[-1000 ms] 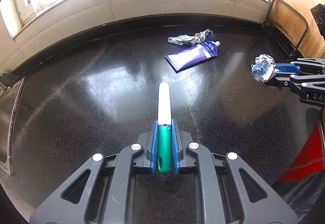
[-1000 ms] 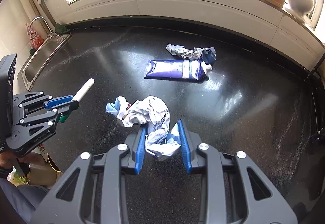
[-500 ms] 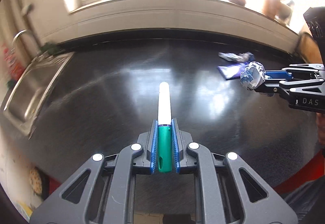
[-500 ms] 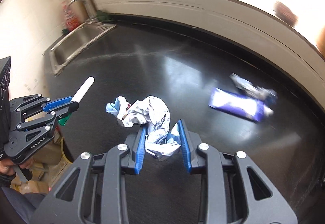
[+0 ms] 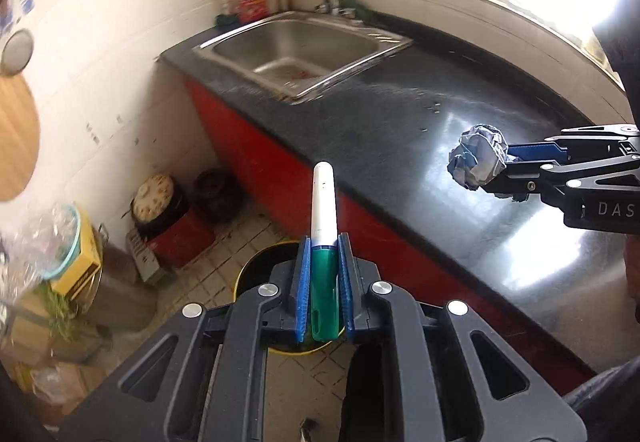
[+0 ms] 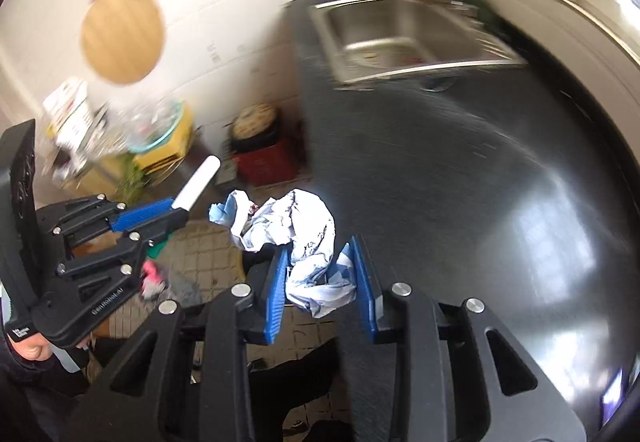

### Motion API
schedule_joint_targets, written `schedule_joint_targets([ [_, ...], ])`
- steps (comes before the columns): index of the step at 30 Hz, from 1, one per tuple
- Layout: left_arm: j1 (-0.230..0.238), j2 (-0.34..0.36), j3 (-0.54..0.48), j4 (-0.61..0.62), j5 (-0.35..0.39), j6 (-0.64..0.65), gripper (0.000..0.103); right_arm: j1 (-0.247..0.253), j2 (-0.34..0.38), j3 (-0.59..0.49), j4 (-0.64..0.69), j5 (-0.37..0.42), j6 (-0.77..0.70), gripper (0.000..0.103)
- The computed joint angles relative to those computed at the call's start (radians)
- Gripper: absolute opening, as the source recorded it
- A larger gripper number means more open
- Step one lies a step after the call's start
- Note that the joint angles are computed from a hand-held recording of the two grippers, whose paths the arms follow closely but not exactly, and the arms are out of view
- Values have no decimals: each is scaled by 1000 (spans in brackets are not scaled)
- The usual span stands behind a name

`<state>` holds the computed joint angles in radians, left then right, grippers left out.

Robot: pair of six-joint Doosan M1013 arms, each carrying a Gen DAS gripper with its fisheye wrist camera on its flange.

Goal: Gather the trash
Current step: 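Carry both items over the bin and open both tools to drop them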

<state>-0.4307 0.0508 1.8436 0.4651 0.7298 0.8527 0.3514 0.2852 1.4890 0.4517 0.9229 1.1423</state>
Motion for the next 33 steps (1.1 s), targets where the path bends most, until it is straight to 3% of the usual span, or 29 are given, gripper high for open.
schedule_joint_targets([
  [6,49,-17,63,-2,31,-144,13,82,94,-104,14,77,-64,31],
  [14,108,28,100,-67,-42,-146,13,138,196,-200,-42,132,-9,31],
  [24,154,86,97,-129,-86,-82,13,158,293,-284,-95,198,59,31],
  [31,178,105,91,-169,-104,-24,13,160,313,-305,-100,201,67,32],
  [32,181,106,90,-177,-110,-15,13,159,312,-305,-101,202,72,34],
  [33,184,108,90,-183,-115,-11,15,159,315,-311,-103,210,81,45],
])
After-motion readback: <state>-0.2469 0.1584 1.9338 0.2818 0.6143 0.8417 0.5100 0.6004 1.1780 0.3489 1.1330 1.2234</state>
